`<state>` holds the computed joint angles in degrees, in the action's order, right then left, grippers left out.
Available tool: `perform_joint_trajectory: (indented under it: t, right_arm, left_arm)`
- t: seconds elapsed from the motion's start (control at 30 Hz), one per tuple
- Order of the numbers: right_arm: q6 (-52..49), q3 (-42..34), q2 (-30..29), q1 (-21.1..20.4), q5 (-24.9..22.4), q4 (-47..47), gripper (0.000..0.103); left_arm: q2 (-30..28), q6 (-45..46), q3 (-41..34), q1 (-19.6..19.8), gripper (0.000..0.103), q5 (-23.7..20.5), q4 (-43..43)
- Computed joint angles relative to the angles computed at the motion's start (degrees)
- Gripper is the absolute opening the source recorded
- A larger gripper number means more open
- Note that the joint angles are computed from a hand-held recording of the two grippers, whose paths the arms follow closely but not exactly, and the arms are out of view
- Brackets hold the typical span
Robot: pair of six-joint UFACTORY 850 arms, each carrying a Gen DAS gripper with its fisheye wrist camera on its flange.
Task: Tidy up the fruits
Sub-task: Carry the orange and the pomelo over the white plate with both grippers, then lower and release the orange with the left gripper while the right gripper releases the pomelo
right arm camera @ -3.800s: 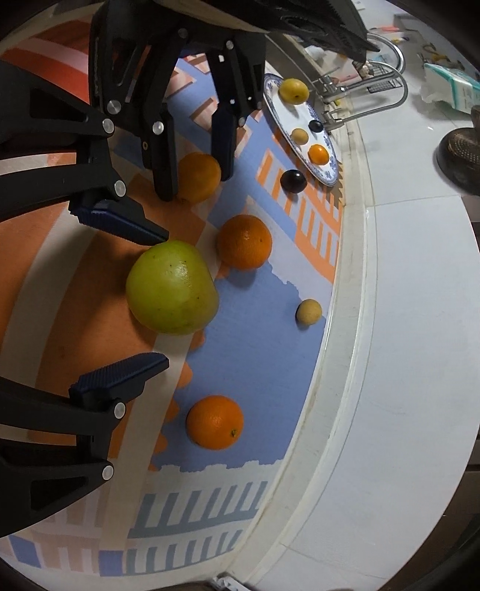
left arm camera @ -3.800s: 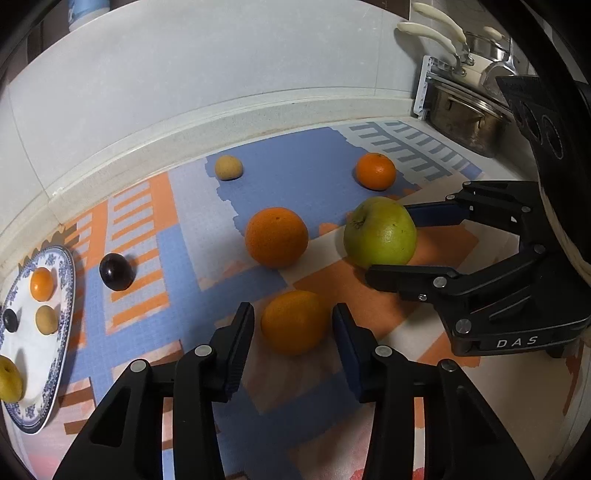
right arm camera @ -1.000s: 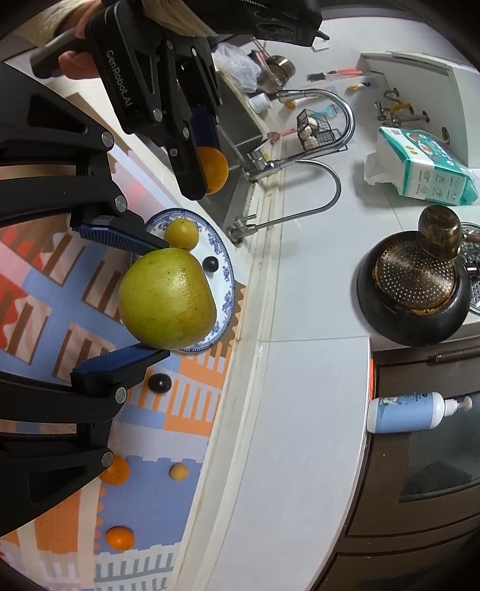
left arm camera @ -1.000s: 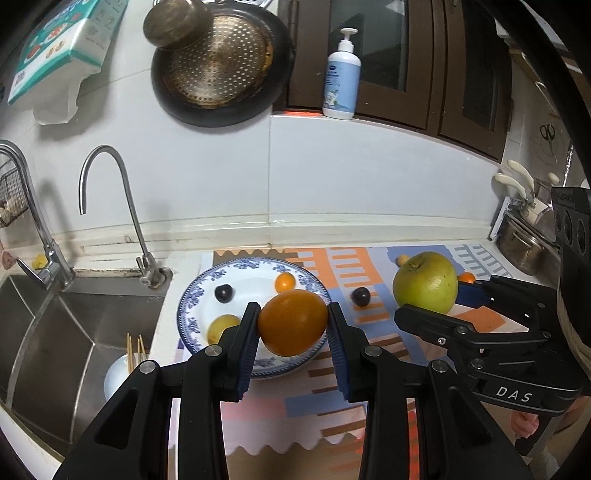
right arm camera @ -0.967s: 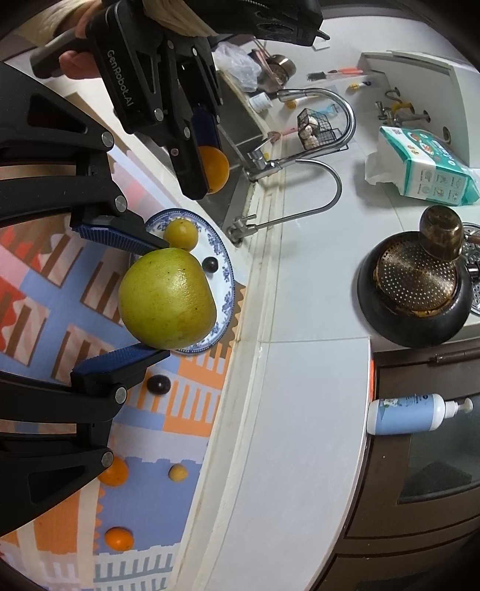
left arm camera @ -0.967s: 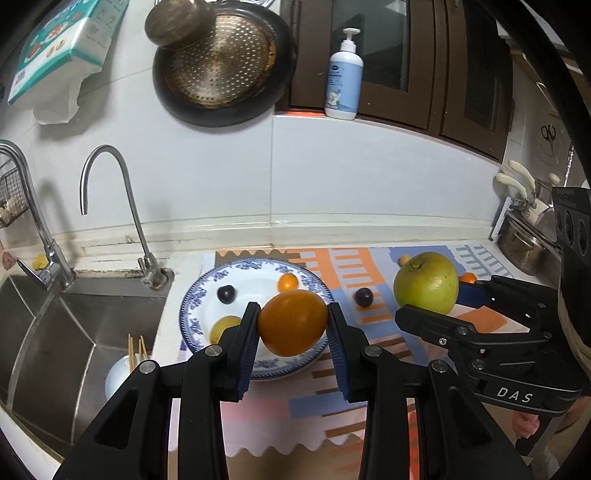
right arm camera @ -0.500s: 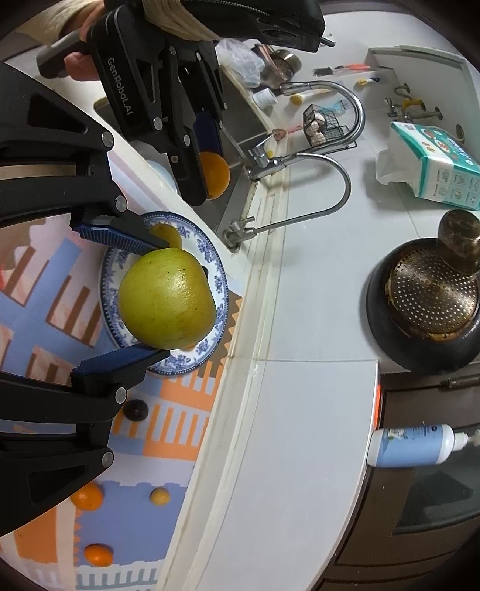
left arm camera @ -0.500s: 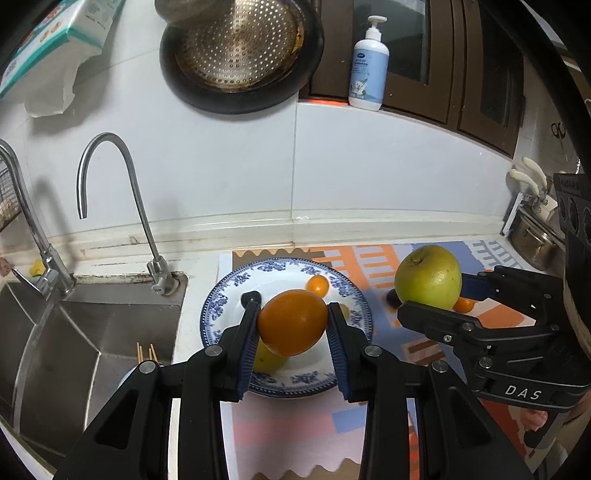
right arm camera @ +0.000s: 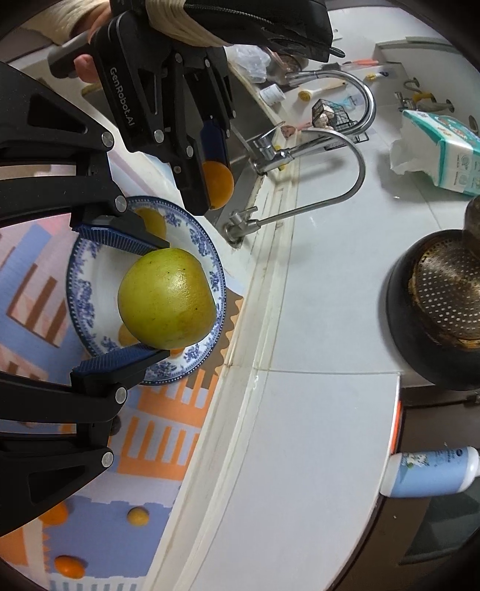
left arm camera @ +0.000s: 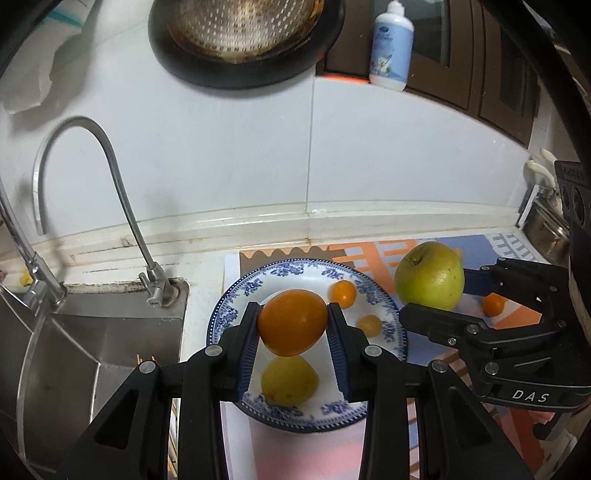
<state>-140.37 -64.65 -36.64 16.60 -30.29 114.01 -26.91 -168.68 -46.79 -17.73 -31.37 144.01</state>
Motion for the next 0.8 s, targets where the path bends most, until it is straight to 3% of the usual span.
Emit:
perform_joint_trajectory:
  t: [0.43, 0.8]
  right_arm:
    - [11.90, -10.69, -9.11, 2.17, 4.34, -10.93, 0.049]
    - [22.90, -16.92, -14.22, 3.83, 7.53, -22.00, 0.049]
  left_arm:
    - [-6.91, 0.83, -5.85, 4.86, 0.035, 7.44, 3.70]
    - [-11.01, -6.72, -10.03, 7.90, 0.035, 15.77, 15.76]
